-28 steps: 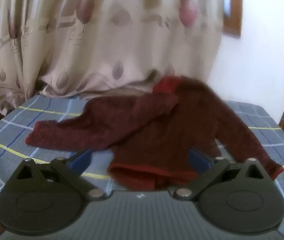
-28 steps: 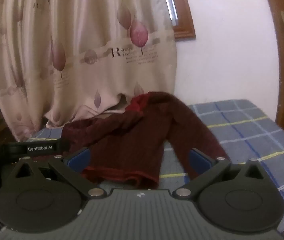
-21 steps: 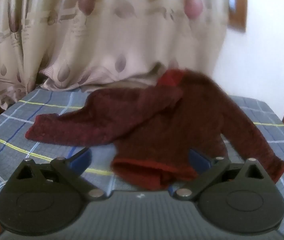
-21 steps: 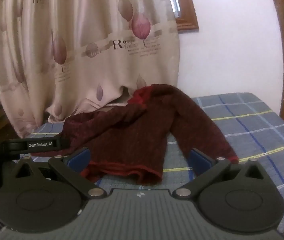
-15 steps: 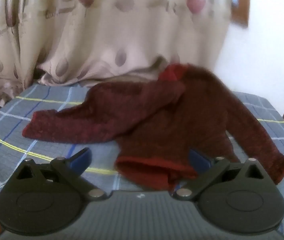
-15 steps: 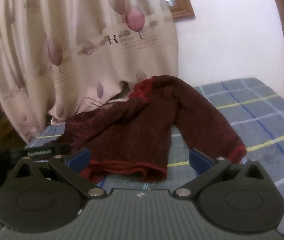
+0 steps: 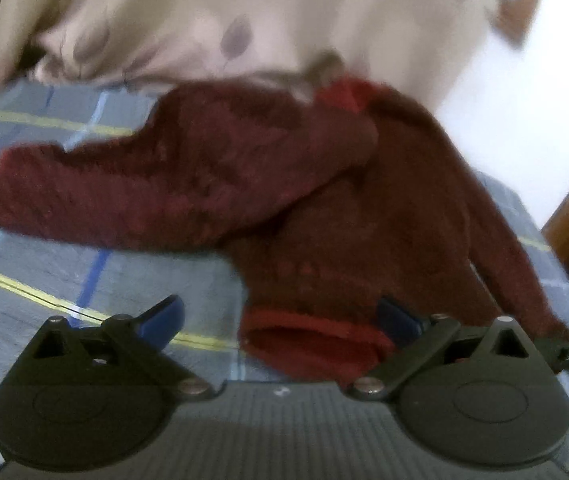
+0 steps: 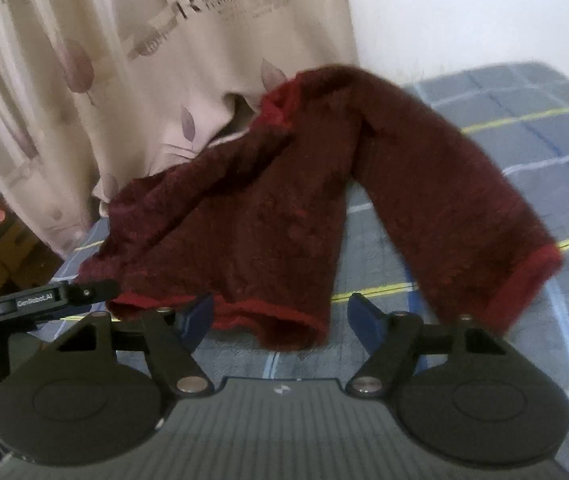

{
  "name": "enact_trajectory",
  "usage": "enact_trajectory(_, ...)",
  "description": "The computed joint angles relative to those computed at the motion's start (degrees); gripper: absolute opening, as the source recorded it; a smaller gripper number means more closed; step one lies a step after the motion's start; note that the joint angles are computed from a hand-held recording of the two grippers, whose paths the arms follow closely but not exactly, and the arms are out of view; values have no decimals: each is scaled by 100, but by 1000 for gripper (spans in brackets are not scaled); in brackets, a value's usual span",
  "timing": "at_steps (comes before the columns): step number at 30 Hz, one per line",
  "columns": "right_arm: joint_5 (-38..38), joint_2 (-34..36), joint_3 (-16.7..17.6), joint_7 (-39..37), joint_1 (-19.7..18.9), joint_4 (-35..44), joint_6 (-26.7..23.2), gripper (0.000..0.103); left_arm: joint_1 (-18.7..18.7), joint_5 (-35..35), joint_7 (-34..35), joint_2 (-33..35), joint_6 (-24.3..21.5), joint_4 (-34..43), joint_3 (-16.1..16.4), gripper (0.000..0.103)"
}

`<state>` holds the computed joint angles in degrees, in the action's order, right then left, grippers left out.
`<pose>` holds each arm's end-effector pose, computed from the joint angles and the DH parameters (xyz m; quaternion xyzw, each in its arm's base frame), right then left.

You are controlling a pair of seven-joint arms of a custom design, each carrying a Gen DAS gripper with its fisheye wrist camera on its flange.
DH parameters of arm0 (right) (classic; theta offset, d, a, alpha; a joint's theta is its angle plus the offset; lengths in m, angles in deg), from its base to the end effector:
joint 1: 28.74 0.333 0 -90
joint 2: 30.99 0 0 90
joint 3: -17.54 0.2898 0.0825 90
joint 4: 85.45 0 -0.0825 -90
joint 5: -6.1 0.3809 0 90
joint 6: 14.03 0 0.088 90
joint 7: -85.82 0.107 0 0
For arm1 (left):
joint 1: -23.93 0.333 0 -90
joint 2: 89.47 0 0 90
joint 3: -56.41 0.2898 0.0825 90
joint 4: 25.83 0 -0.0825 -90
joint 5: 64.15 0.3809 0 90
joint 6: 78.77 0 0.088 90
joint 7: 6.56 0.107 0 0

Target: Fold small clothes

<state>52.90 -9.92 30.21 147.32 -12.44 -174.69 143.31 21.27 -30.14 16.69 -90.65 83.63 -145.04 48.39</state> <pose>0.6369 0.2925 0.5015 -0.7105 0.5137 -0.0283 0.4801 0.5696 -0.1372 0.4953 -0.7810 0.4738 -0.3379 0.2268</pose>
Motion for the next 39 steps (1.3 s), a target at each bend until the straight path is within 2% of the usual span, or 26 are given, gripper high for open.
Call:
enact_trajectory(2,-114,353,-88,457,-5,490,-409,74,-8,-1118,885,145,358,-39,47,103)
enact_trajectory(6,-341,996,-99,1075,-25,1338,-999,74,13,-2521,2263,454,800,56,-85,102)
enact_trajectory(7,-289,1106,-20,1053,-58,1472,-1016,74,5,-2636,2414,522,789,114,-103,102)
enact_trajectory(8,-302,1193,15,1082,-83,1616,-1135,74,-53,-2361,2272,592,840,172,-35,100)
enact_trajectory(9,-336,1318,36,1152,-75,1808,-1253,74,-73,-2252,2317,633,896,199,-22,95)
enact_trajectory(10,-459,1424,5,1276,-27,2002,-1383,69,-53,-2334,2553,691,864,272,-72,85)
enact_trajectory(11,-706,1547,-91,1458,82,2235,-1504,55,-99,-2163,2492,716,788,332,-23,82)
enact_trajectory(12,-928,1696,-166,1645,167,2505,-1651,46,-118,-2091,2457,721,808,337,-1,77)
enact_trajectory(13,-993,1846,-145,1730,151,2736,-1802,30,-99,-2138,2511,700,844,306,-13,64)
enact_trajectory(14,-956,1910,-76,1740,116,2793,-1816,25,-70,-2228,2610,691,897,279,-36,53)
enact_trajectory(17,-683,1919,159,1477,-80,2720,-1794,21,105,-2959,3151,559,1294,-2,-210,36)
enact_trajectory(19,-226,1802,416,1072,-339,2505,-1814,19,298,-4094,4008,447,1523,-151,-496,33)
enact_trajectory(21,145,1509,548,561,-481,2172,-1730,18,323,-5313,4948,234,1723,-259,-672,32)
enact_trajectory(22,372,1313,605,303,-553,1970,-1675,18,236,-5508,5186,114,1800,-293,-639,32)
enact_trajectory(24,884,896,679,-144,-706,1595,-1650,17,212,-4863,4890,-318,1769,-470,-609,31)
enact_trajectory(26,1418,416,722,-572,-889,1195,-1782,17,-102,-4899,5131,-721,1652,-594,-402,31)
enact_trajectory(29,2084,-449,647,-1173,-1136,481,-2136,17,-450,-4652,5205,-1319,1136,-776,-240,32)
enact_trajectory(31,2263,-934,474,-1360,-1213,57,-2437,17,-646,-4521,5010,-1625,728,-967,-207,38)
enact_trajectory(33,2327,-1405,249,-1331,-1253,-515,-2764,17,-867,-4447,4791,-1895,421,-1295,-164,43)
enact_trajectory(34,2202,-1591,146,-1222,-1212,-768,-2822,17,-884,-4308,4626,-1991,322,-1433,-197,51)
enact_trajectory(35,2022,-1770,35,-1164,-1173,-1078,-2839,17,-842,-4135,4380,-2093,267,-1607,-275,58)
enact_trajectory(36,1793,-1896,-73,-992,-1131,-1364,-2871,17,-800,-3999,4123,-2231,241,-1814,-333,60)
enact_trajectory(39,972,-1936,-350,-428,-958,-1780,-2766,23,-330,-3298,3252,-2564,165,-2160,-678,62)
